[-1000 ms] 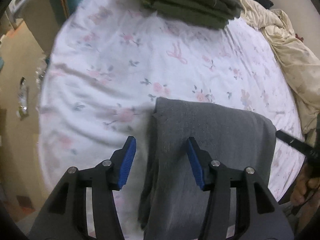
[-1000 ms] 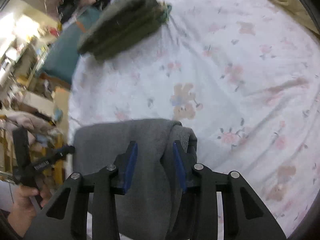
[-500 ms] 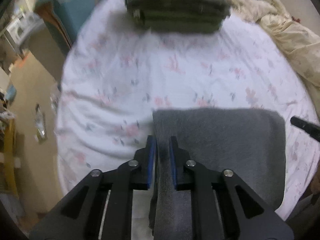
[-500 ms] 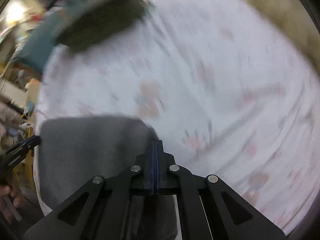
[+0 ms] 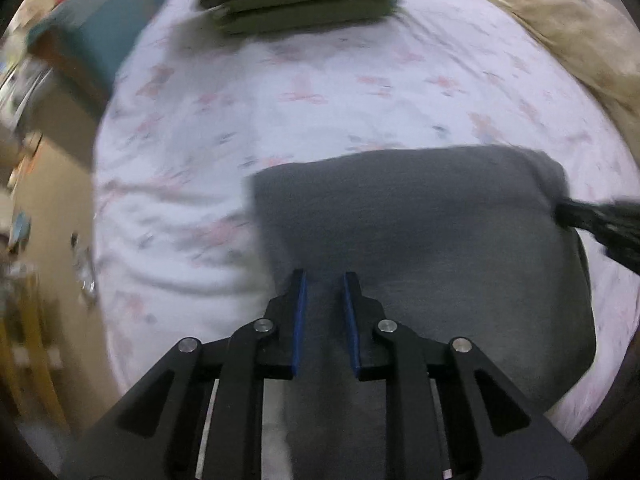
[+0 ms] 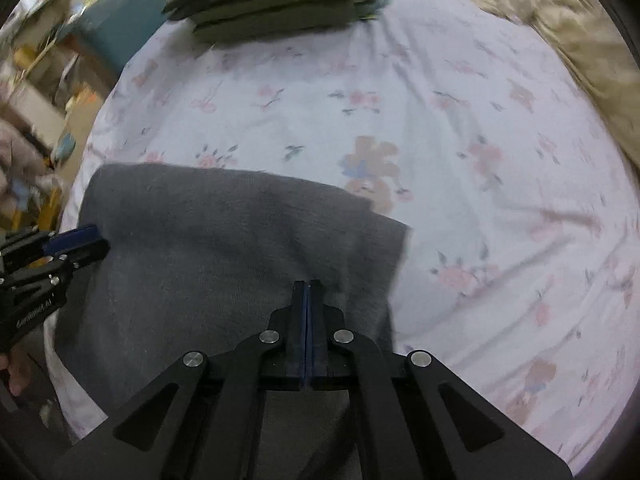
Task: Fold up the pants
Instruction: 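Grasp the grey bundle edges with the left gripper while the right gripper grasps too, then lift the bundle with both grippers and place it on the green clothes stack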
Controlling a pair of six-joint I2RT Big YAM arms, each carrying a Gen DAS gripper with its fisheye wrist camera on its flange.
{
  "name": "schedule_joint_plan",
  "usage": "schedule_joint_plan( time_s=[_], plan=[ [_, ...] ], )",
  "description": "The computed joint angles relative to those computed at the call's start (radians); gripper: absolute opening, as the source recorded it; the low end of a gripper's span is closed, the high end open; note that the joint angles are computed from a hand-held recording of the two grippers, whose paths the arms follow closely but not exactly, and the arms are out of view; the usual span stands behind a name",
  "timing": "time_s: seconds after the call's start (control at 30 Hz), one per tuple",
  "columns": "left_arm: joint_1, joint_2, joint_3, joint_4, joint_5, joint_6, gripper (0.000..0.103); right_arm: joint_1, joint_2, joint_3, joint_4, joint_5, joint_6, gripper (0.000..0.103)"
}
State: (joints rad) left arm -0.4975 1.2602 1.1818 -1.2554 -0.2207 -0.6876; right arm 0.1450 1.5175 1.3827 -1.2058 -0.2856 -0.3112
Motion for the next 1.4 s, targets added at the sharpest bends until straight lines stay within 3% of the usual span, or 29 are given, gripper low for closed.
schedule_joint_plan(
  time_s=[0.07, 0.1, 0.17, 0.23, 0.27, 0.3, 0.37, 0.43, 0.57, 0.6, 0.63, 0.67, 0.73, 0.8, 0.87, 1.07, 1.17, 1.3, 1.4],
  plan=[
    [0.035, -0.042, -0.032, 0.005, 0.017, -0.045, 0.020, -0.054, 0.027, 0.033, -0.055, -0.098, 0.017, 0.000],
    [0.054, -0.067, -0.047, 0.003, 0.016, -0.074, 0.027, -0.089, 0.049, 0.060, -0.091, -0.173, 0.020, 0.006],
    [0.071, -0.112, -0.078, 0.012, 0.013, -0.128, 0.063, -0.135, 0.066, 0.085, -0.121, -0.264, 0.034, 0.019],
    [0.108, -0.169, -0.126, 0.065, 0.054, -0.189, 0.080, -0.171, 0.075, 0.089, -0.131, -0.327, 0.065, 0.063],
    [0.142, -0.198, -0.159, 0.113, 0.140, -0.219, 0.082, -0.181, 0.080, 0.086, -0.129, -0.328, 0.094, 0.085],
    [0.156, -0.203, -0.172, 0.135, 0.195, -0.231, 0.082, -0.189, 0.090, 0.086, -0.135, -0.323, 0.122, 0.088],
    [0.167, -0.186, -0.196, 0.173, 0.305, -0.208, 0.083, -0.185, 0.132, 0.102, -0.208, -0.354, 0.083, 0.088],
    [0.144, -0.145, -0.191, 0.162, 0.320, -0.175, 0.083, -0.168, 0.144, 0.093, -0.232, -0.331, 0.060, 0.088],
    [0.144, -0.130, -0.234, 0.236, 0.415, -0.157, 0.084, -0.129, 0.174, 0.060, -0.289, -0.326, 0.017, 0.088],
    [0.152, -0.130, -0.242, 0.246, 0.443, -0.154, 0.083, -0.119, 0.175, 0.045, -0.301, -0.335, -0.004, 0.084],
    [0.165, -0.133, -0.256, 0.269, 0.495, -0.157, 0.074, -0.107, 0.172, 0.040, -0.296, -0.328, -0.022, 0.081],
    [0.177, -0.136, -0.270, 0.291, 0.546, -0.168, 0.065, -0.094, 0.151, 0.026, -0.273, -0.310, -0.040, 0.074],
    [0.177, -0.134, -0.263, 0.292, 0.574, -0.156, 0.050, -0.080, 0.125, 0.016, -0.271, -0.306, -0.069, 0.045],
    [0.151, -0.128, -0.230, 0.250, 0.536, -0.096, 0.033, -0.062, 0.084, 0.004, -0.255, -0.288, -0.100, 0.028],
    [0.137, -0.153, -0.212, 0.240, 0.496, -0.093, 0.017, -0.048, 0.046, -0.008, -0.225, -0.278, -0.098, 0.024],
    [0.089, -0.249, -0.129, 0.228, 0.403, -0.075, 0.015, -0.056, -0.066, 0.004, -0.176, -0.355, -0.095, 0.022],
    [0.110, -0.256, -0.042, 0.206, 0.365, -0.047, 0.015, -0.061, -0.074, 0.063, -0.167, -0.404, -0.067, 0.022],
    [0.206, -0.179, 0.115, 0.187, 0.332, 0.065, 0.015, -0.027, -0.005, 0.229, -0.131, -0.439, 0.007, 0.022],
    [0.346, -0.070, 0.255, 0.214, 0.384, 0.144, 0.015, 0.035, 0.145, 0.489, -0.120, -0.420, 0.060, 0.022]
  ],
)
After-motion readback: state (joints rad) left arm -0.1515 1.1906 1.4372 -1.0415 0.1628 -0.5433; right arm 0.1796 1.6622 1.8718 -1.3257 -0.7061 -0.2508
